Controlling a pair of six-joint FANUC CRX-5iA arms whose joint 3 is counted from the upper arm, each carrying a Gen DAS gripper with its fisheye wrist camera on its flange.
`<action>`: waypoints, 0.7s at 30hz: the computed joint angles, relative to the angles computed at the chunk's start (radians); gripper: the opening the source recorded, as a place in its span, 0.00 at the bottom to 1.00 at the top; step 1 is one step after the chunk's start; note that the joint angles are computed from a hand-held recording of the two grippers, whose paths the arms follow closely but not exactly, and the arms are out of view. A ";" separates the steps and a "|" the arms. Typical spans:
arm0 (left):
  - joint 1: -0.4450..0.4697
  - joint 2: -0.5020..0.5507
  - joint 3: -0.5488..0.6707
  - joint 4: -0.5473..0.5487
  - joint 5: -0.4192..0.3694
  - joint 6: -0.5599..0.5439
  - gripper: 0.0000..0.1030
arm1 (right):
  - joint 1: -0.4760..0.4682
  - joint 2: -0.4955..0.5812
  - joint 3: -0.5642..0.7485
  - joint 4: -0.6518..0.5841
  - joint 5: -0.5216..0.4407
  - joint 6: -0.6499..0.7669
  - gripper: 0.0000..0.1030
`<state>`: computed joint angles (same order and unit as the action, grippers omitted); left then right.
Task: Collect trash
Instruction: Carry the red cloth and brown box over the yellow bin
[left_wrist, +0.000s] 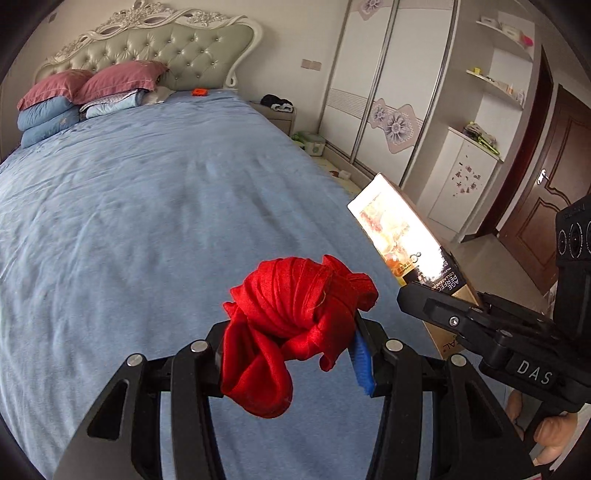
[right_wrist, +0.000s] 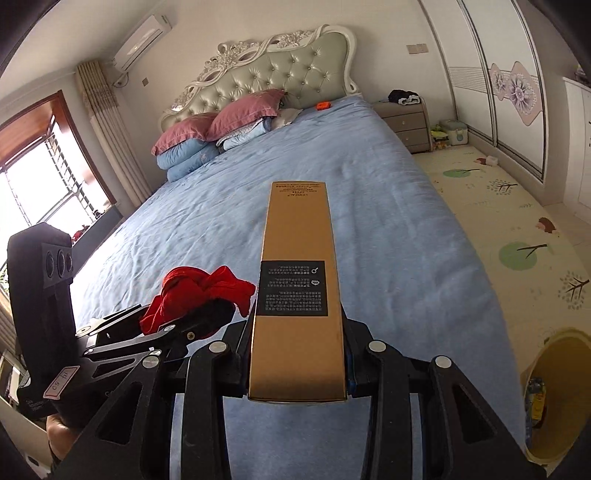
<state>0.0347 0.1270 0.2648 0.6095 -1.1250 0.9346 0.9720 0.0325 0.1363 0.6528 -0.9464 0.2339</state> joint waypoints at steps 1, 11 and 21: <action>-0.025 0.006 0.009 -0.007 -0.008 0.004 0.48 | 0.000 -0.036 -0.046 0.023 -0.007 -0.033 0.34; -0.298 0.095 0.139 -0.123 -0.056 0.070 0.48 | 0.017 -0.367 -0.415 0.179 -0.127 -0.322 0.34; -0.534 0.268 0.326 -0.163 -0.166 0.091 0.48 | 0.216 -0.658 -0.650 0.234 -0.494 -0.550 0.34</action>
<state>-0.4990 0.3948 0.5909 0.4462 -1.2909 1.0259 1.1877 -0.6252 -0.5134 0.8868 -1.4407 -0.3164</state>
